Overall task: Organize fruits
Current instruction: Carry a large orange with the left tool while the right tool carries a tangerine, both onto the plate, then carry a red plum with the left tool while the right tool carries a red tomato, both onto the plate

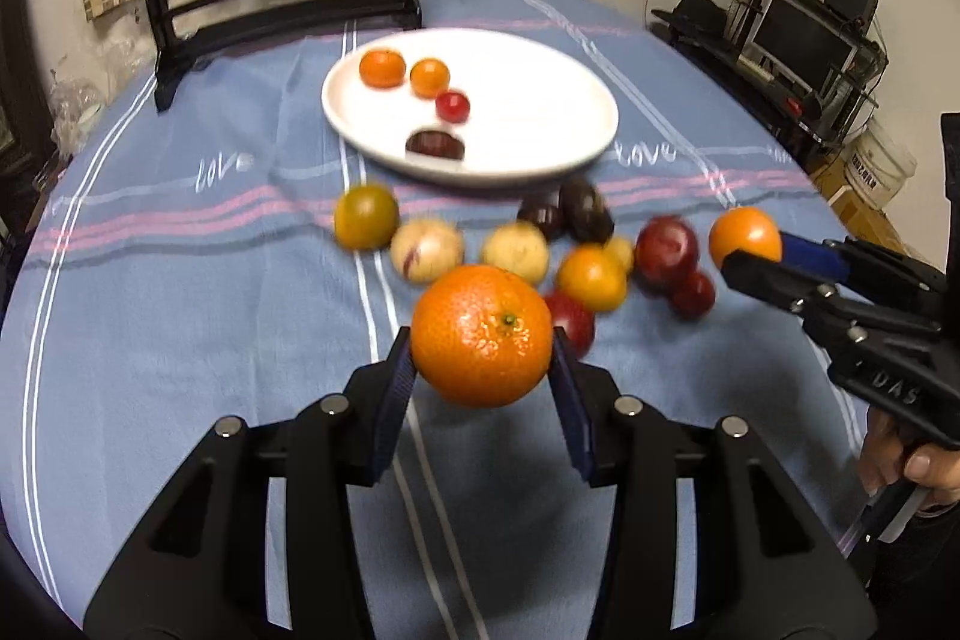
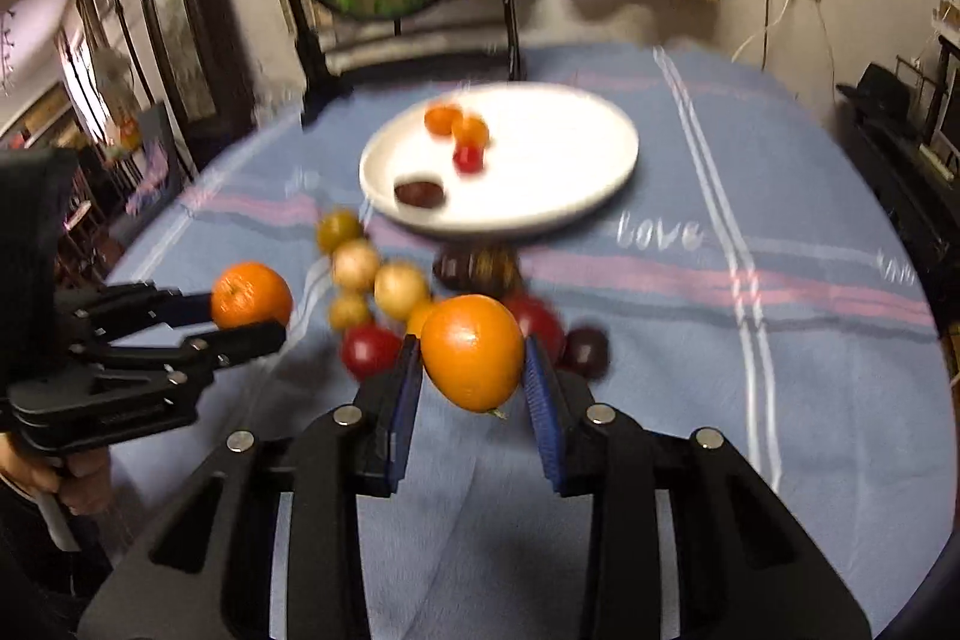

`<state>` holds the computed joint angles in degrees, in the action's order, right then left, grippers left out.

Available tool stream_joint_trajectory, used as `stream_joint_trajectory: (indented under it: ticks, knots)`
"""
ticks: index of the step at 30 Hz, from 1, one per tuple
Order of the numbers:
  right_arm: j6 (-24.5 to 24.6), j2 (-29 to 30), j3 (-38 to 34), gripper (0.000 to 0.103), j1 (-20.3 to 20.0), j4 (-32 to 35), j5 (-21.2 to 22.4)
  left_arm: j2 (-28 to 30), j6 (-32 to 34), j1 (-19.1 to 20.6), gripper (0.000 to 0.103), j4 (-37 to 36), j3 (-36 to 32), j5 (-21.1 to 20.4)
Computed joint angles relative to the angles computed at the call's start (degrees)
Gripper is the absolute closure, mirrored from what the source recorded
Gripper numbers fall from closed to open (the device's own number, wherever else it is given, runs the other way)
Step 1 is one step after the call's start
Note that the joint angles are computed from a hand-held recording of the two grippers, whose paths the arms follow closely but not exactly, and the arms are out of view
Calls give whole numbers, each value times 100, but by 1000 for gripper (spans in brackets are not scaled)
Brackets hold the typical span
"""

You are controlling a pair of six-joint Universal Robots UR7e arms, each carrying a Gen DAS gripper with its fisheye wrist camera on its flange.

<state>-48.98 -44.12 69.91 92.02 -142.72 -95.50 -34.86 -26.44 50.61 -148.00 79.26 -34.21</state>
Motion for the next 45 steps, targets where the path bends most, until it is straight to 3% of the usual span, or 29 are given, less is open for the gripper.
stream_joint_trajectory:
  ticks: [5,13,21,22,24,27,33,36,45]
  knots:
    - [48,498,-873,68,137,105,98,305,466,145,58,73,-815,9]
    - [58,1732,-2606,68,285,774,-378,1053,757,585,58,824,-2481,125]
    - [-177,2470,-3616,68,346,1072,-752,1588,920,921,57,1200,-3618,40]
    - [-203,2525,-3684,68,354,1052,-789,1624,910,941,56,1220,-3700,15]
    - [-337,2608,-3744,58,388,926,-962,1664,884,971,45,1219,-3806,-41]
    - [-337,2448,-3486,49,361,716,-819,1604,1033,928,38,887,-3653,72]
    - [-49,1992,-2966,49,270,734,-574,1174,894,780,36,515,-2819,125]
    - [65,1614,-2436,46,190,504,-513,917,789,679,31,302,-2262,214]
    - [250,672,-968,46,-46,-139,-455,338,210,376,30,-84,-863,275]
